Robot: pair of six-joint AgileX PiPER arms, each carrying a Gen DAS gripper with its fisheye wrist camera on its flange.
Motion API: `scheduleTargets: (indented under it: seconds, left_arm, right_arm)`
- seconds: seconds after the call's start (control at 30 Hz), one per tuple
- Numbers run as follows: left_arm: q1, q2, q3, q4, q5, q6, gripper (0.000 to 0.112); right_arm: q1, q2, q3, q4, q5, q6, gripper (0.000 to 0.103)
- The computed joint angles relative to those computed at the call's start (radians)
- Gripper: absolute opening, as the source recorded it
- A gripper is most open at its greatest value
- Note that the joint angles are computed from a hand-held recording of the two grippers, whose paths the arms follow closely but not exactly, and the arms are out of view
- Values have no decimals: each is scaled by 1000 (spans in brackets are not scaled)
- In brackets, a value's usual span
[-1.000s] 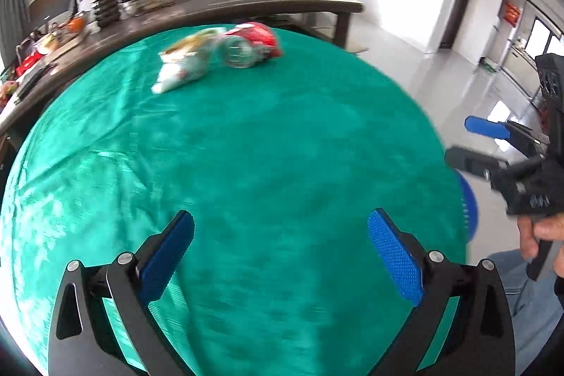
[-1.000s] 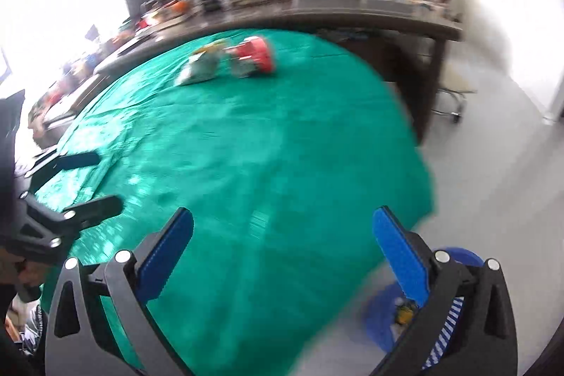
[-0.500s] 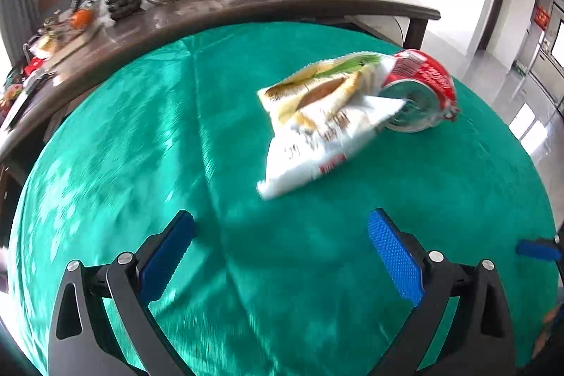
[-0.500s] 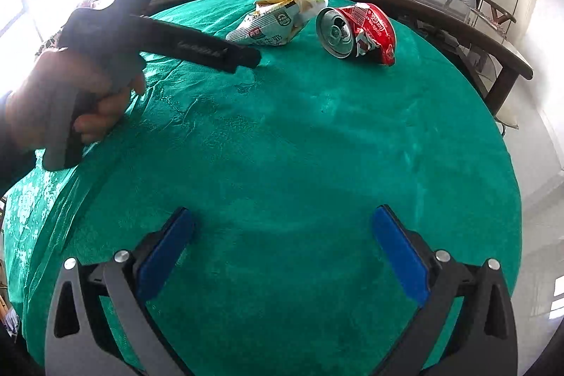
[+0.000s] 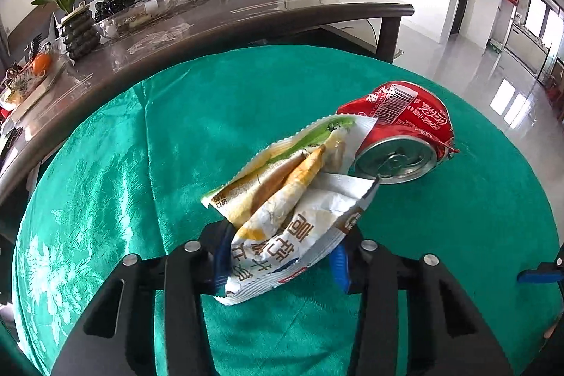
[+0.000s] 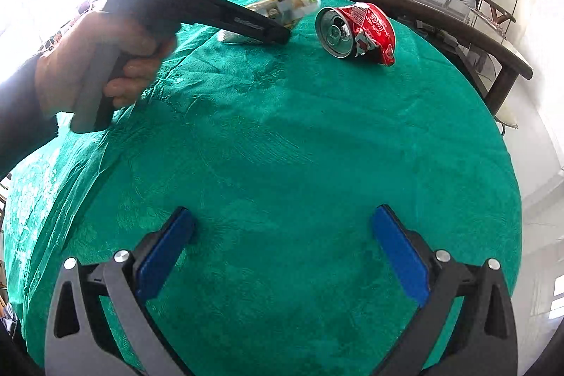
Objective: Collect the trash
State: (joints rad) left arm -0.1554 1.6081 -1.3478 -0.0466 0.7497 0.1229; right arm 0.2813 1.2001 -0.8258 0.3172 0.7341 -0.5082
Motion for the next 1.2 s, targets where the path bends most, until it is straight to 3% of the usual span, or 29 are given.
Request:
scheduleTargets:
  seconds: [0.13,0.37,0.57,0.6,0.63,0.7,0.73,0.83,0.97,1.2]
  left_arm:
    - [74,-152,94,-31,36,-5,41]
    - [294,-462,288,-98,191,66,42]
    - [325,-569,445,-79,186,64,46]
    - [320,-570,455,-75,180,58,53]
    - [312,-579,472,-67,170,51,70]
    - [309,-599,499,-41,153,48,87]
    - [295,-604,512,-14,145,31,90]
    - [360,-605,524,-85,141,98,95]
    - [324,-601,529,-36,129,34,99]
    - [337,-596,526,-53,131,51,99]
  right_arm:
    - [-1,0,-1,0,1,-1,98]
    - [-4,0,-2,2,3,-4,98]
    - [-23,1,-7,26,14,-23,98]
    - [-45,0,-8,59,25,-53,98]
    - [-79,6,-16,99,42,-91,98]
    - [-113,34,-44,100,39,-107,98]
    - [-122,53,-62,77,22,-100,98]
    - [-168,193,-179,52,32,-117,99]
    - [-187,371,-373,108,85,-203,98]
    - [-93,638,-771,114,189,-179,98]
